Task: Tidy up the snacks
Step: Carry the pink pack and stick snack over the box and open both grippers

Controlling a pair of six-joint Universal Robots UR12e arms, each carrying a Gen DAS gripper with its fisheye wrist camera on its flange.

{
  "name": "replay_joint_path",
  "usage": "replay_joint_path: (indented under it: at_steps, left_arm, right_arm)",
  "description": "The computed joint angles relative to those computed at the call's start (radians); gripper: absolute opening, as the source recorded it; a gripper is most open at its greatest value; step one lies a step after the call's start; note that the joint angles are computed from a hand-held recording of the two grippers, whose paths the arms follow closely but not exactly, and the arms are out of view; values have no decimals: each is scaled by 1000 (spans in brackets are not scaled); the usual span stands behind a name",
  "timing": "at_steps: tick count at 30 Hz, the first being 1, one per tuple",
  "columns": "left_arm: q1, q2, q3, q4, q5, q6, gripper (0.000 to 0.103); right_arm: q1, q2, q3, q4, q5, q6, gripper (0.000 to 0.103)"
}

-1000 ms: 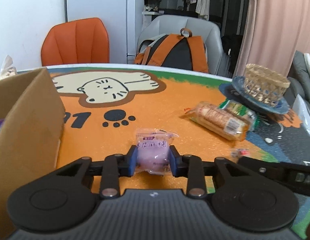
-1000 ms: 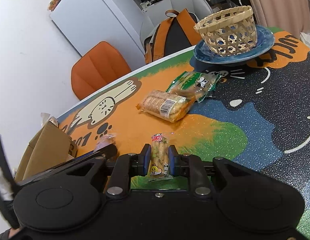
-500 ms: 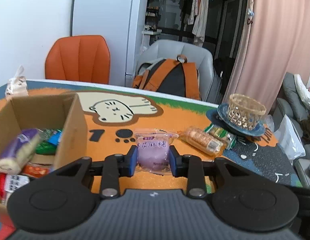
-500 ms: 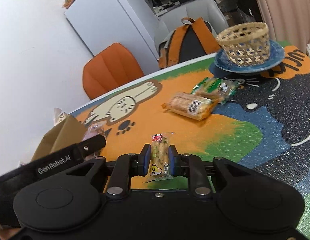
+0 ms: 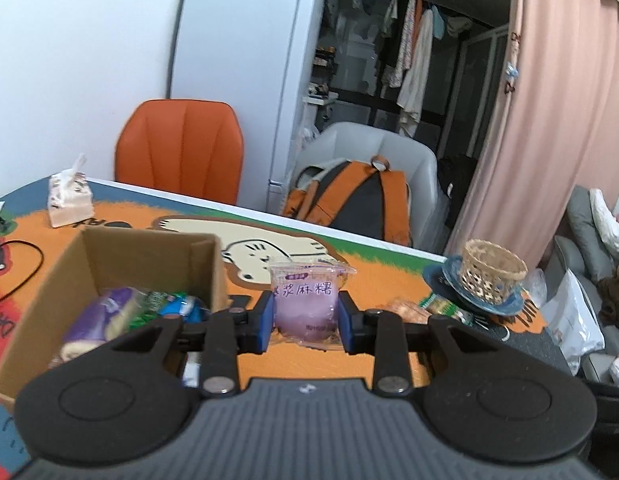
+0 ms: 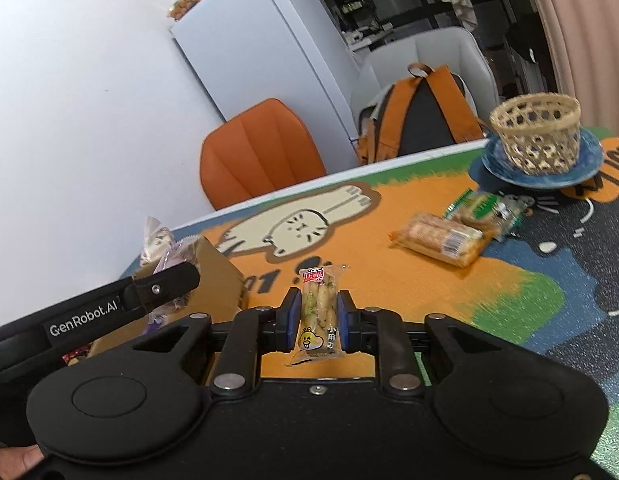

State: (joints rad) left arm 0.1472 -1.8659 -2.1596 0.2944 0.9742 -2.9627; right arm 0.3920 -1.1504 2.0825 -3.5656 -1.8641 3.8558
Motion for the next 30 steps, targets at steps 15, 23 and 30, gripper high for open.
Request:
replay_joint_path:
  at_steps: [15, 23, 30]
  left_arm:
    - [63, -12, 22, 6, 29, -46, 31]
    - [91, -25, 42, -16, 26, -63, 32]
    - [110, -44, 66, -43, 19, -86, 32]
  right_arm:
    - [28, 20, -79, 13, 6, -72, 21]
    - [41, 36, -125, 37, 6, -108, 21]
    - [51, 58, -177, 74, 14, -140, 21]
